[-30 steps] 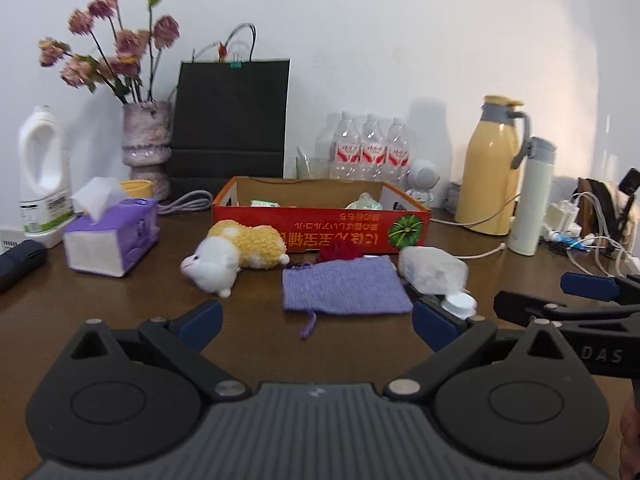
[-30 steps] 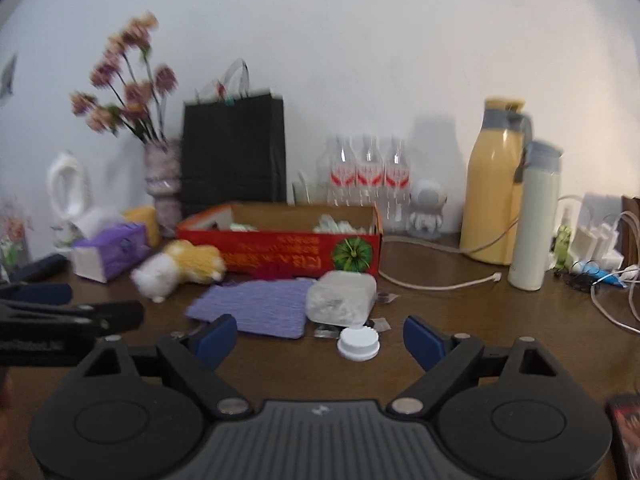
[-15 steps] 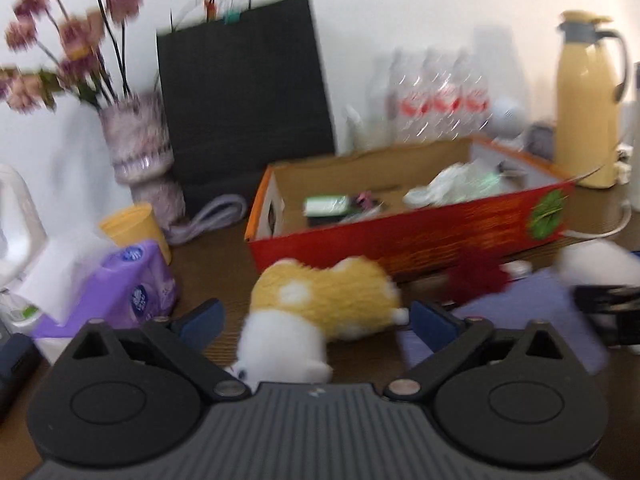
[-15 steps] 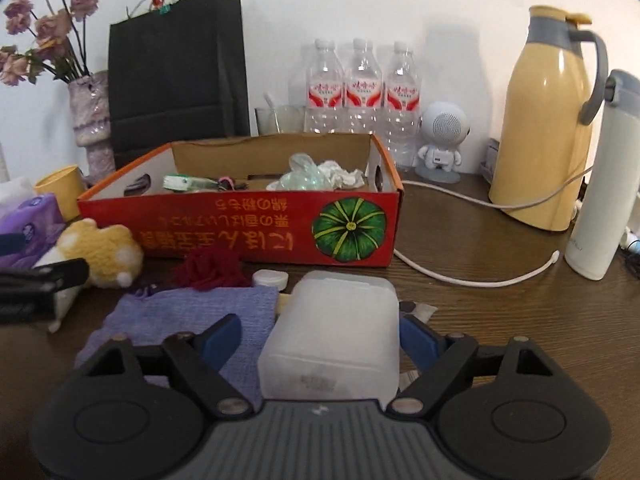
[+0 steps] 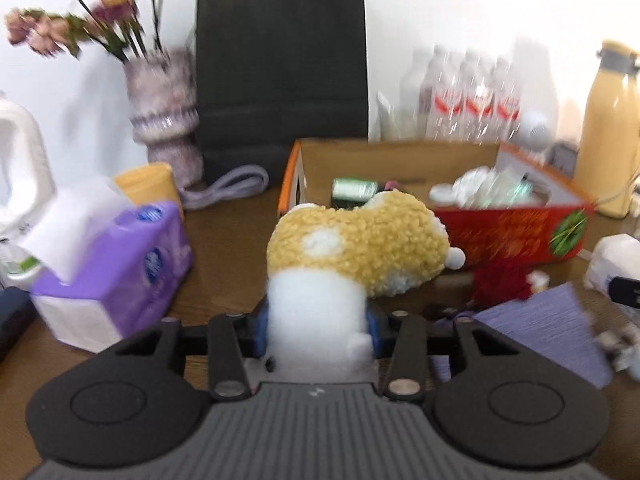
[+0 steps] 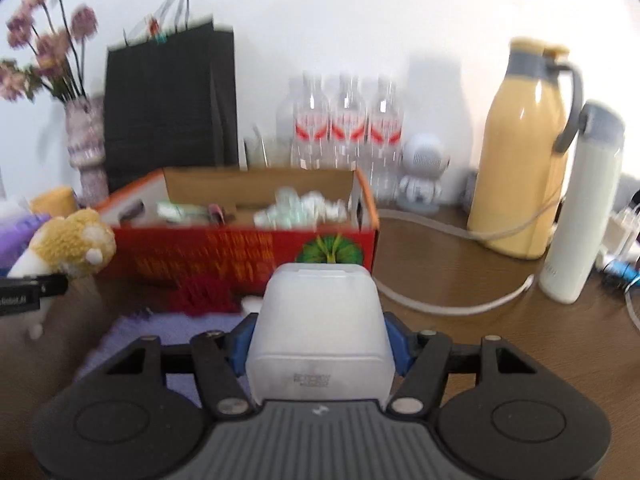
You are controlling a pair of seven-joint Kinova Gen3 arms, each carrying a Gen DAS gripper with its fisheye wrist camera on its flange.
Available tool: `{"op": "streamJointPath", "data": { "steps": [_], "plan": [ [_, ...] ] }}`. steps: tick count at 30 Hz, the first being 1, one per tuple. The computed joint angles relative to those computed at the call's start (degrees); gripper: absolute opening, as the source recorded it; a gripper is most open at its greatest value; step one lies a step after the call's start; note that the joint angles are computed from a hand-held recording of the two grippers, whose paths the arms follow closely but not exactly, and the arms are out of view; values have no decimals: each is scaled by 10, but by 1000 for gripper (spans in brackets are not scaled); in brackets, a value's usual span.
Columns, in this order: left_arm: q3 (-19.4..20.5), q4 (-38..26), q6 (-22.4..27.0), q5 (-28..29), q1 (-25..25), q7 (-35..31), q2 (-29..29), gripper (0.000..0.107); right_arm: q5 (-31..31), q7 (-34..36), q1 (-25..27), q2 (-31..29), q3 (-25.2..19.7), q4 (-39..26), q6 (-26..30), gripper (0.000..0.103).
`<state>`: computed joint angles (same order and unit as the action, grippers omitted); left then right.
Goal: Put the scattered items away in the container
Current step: 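Grasp the translucent container with the right tool while the left tool grasps the plush hamster, then carry the container and hamster into the cardboard box and open both tools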
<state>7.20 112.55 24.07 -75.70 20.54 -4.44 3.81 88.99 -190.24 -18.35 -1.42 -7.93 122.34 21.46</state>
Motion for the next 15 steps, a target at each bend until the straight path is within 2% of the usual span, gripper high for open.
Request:
{"op": "streamJointPath", "data": {
  "steps": [4, 7, 13, 15],
  "plan": [
    [37, 61, 17, -34, 11, 52, -80, 45, -7, -3, -16, -81, -20, 42, 13, 63],
    [82, 103, 41, -26, 13, 77, -141, 45, -62, 25, -19, -146, -58, 74, 42, 63],
    [162, 145, 99, 72, 30, 38, -232, 46, -202, 103, -143, -254, -79, 116, 167, 63],
    [191, 155, 120, 102, 34, 29, -258, 46, -248, 130, -164, -288, -98, 122, 193, 63]
  ]
}}
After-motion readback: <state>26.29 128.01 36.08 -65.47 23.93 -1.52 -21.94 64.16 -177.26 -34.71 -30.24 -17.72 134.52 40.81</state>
